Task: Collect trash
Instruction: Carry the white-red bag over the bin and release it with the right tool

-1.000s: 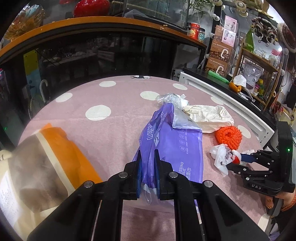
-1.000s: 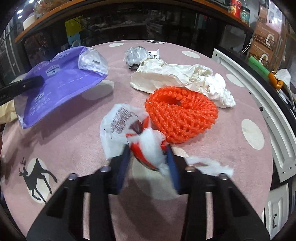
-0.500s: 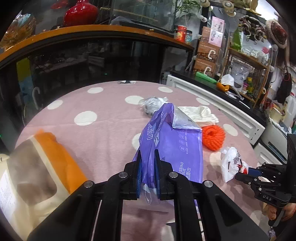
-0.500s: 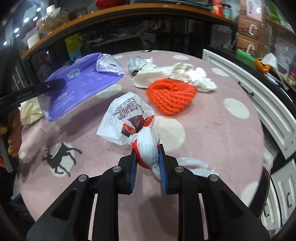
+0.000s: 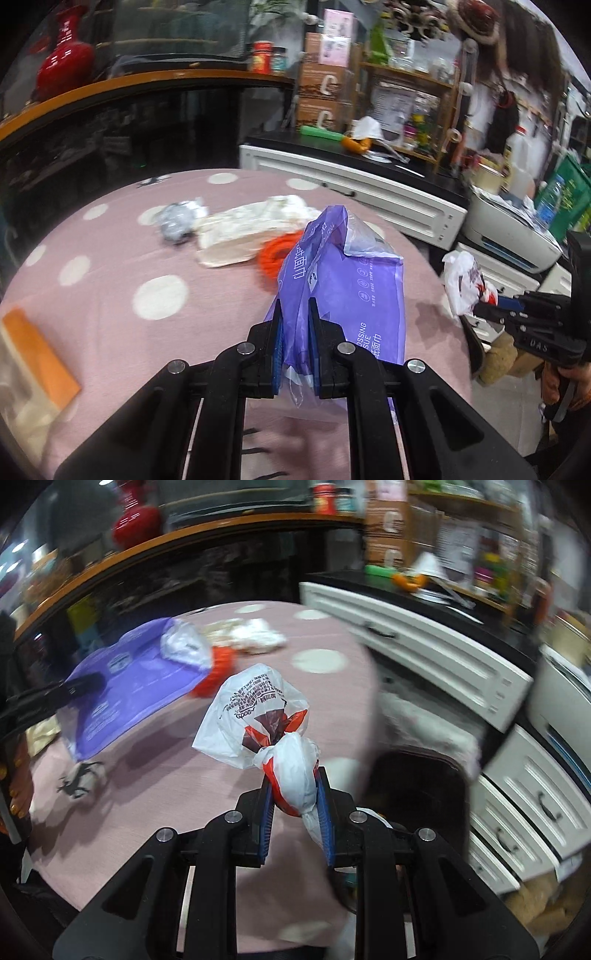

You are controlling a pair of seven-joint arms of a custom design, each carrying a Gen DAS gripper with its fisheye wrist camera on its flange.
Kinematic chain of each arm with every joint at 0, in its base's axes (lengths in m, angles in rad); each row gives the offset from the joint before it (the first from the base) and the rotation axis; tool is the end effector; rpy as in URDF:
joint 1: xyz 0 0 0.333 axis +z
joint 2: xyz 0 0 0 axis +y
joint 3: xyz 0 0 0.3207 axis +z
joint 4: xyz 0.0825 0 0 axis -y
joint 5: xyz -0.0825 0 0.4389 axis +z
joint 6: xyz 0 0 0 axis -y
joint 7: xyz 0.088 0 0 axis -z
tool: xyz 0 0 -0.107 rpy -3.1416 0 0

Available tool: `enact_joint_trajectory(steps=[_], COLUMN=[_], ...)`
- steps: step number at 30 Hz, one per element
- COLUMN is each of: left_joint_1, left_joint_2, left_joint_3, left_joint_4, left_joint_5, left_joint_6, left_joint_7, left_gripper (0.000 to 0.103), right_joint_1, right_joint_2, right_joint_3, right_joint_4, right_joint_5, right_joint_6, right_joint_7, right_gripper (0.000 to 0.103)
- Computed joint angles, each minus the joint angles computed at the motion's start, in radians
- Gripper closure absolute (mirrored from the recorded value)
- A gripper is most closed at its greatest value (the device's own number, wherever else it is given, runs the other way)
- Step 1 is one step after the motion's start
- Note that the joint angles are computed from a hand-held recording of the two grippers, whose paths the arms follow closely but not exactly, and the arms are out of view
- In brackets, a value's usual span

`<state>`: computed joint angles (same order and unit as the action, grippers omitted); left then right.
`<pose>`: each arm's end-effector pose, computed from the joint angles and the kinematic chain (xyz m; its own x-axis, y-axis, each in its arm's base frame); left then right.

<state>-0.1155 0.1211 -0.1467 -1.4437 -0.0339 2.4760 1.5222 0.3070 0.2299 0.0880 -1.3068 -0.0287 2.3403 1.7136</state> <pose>0.6752 -0.1731 0.7313 -0.2286 -0.9694 0.0898 -0.6134 0.0717 -0.7865 0.6748 0.2708 0.7135 0.2870 -0.9533 -0.0940 -0.6864 -0.1362 -0.7143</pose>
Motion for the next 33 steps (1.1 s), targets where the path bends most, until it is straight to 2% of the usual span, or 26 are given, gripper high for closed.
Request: enact_joint_trajectory(steps=[5,10,17,26,28,32,33], left_joint_1=[-0.028,-0.072,-0.145,-0.202,-0.209,-0.229,-0.234], left_joint_2=[0.061,0.146,0.271,0.351,0.363,0.397,0.403], left_joint_3=[-0.030,-0.052,-0.048,-0.045,-0.047,-0.047,-0.046], left_joint_4=[0.089,0.208,0.384,0.485,0.499,0.541,0.547], left_joint_5=[-0.048,-0.069,-0.035,-0.006,-0.007,-0.001,0.003], left_joint_6=[-0.025,-0.070,-0.142,-0.206,-0.223,-0.261,-0.266], left_joint_7=[0.064,0.103,0.088,0.084,0.084,0.088,0.090], left_gripper=[0.091,0.091,0.091,0.091,0.091,0.091,0.091], right_joint_1=[-0.029,-0.066,-0.112,-0.139,-0.145,-0.141,-0.139], right_joint_2=[-0.063,-0.069,0.053,0.214,0.236,0.255,0.239], right_joint_3=[-0.039,-0.060,-0.067,-0.052,-0.047,-0.054,-0.057], right_joint_4=[-0.093,-0.138,-0.069,0.023,0.035,0.047,0.023], right_joint_5=[-0.049,-0.076,-0.036,0.034,0.052,0.042,0.035], right_joint_6=[0.008,-0.032,-0.148,-0.242,-0.243,-0.250,-0.231], right_joint_7=[0.104,0.209,0.254,0.270,0.266,0.270,0.279], right_gripper=[0.081,0.081,0.081,0.080,0.076,0.046,0.046])
